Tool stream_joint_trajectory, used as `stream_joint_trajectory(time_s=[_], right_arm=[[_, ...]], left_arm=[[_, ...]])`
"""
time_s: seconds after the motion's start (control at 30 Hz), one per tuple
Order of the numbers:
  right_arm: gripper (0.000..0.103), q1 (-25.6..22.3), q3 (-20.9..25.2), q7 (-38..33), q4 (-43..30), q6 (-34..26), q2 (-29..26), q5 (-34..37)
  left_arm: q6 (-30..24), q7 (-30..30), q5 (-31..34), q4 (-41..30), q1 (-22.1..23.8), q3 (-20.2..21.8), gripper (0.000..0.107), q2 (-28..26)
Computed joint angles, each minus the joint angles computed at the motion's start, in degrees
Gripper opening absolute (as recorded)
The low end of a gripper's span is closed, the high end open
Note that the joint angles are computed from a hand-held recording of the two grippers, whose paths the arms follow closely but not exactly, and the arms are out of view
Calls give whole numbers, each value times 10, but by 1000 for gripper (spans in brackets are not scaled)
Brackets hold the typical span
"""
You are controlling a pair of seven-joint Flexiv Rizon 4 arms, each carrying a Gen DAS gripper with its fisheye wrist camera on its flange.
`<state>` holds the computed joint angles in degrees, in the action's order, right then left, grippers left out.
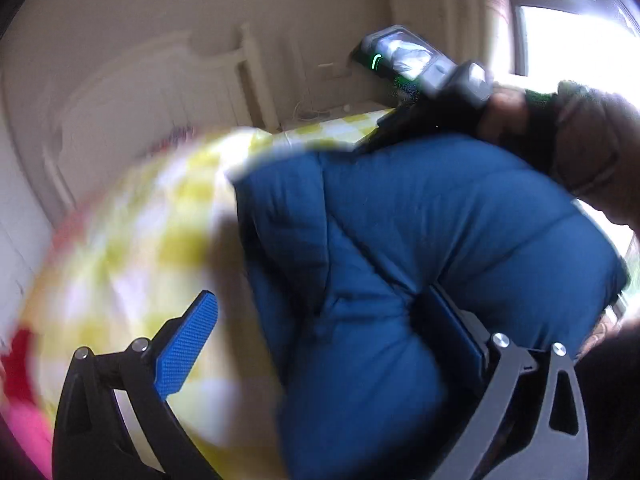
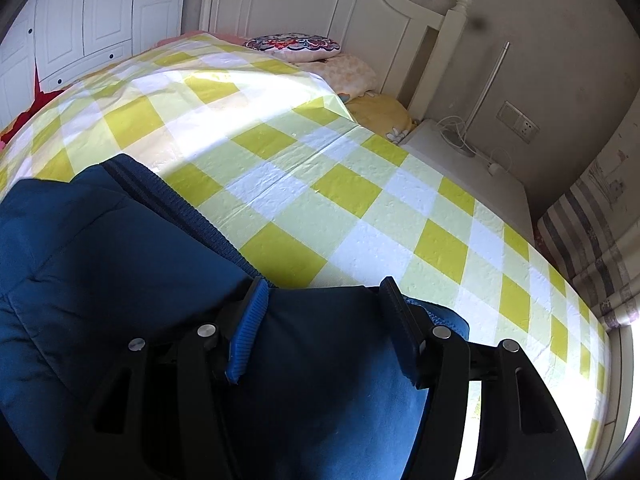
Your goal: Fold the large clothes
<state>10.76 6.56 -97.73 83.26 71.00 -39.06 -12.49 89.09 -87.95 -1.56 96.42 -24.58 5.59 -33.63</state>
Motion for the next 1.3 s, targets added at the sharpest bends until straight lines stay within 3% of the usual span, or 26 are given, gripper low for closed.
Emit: stream_joint_trajectory(time_s=[0.07,0.1,0.17,0.27,0.37,0.4,0.43,0.47,0.53,0.67,0.8,0.93,1.03,1.07,1.13,1.23,1.3], right_arm=[[58,17,-22,5,8,-8,8,-24],[57,34,-43,6,12,-13,15,-32],[57,46,-53,38,26,-19,37,-72],[57,-3,48,-37,27,3,64,-3],[57,-6,103,-136,26,-33,75,44],[57,10,102,-168,20,-79,71,56],[56,32,82,-162,29,-88,65,31],[56,62,44,-120,52,-60,60,-27],[56,83,21,-100,48,-64,55,-41],[56,62,40,-112,53,-69,78,-4],[60,9,79,-141,134,19,153,70],[62,-17,72,-147,212,65,208,100],[62,-33,73,-140,240,73,197,104],[62,-43,86,-159,249,117,185,145],[63,-70,119,-174,251,147,170,169],[62,-45,86,-108,277,143,198,126],[62,-70,123,-147,289,132,227,168]], left_arm=[[12,62,-126,42,61,-93,101,5],[34,91,-147,58,88,-132,101,6],[61,39,-88,64,112,-152,101,2],[85,16,-88,74,104,-144,101,-1],[81,10,-94,67,79,-118,101,-2],[79,7,-96,65,65,-101,101,-2],[76,-2,-97,60,36,-66,101,-3],[71,-8,-98,55,17,-41,101,-3],[63,-16,-96,52,3,-23,101,-2],[62,-33,-90,53,-13,-4,101,0],[72,-44,-86,64,-6,-15,101,5],[88,-43,-87,76,20,-50,101,7],[90,-39,-91,77,33,-65,101,6],[87,-38,-92,72,33,-64,101,3],[80,-37,-93,68,25,-53,101,2],[70,-45,-94,63,1,-25,101,2],[72,-47,-93,62,5,-29,101,1]])
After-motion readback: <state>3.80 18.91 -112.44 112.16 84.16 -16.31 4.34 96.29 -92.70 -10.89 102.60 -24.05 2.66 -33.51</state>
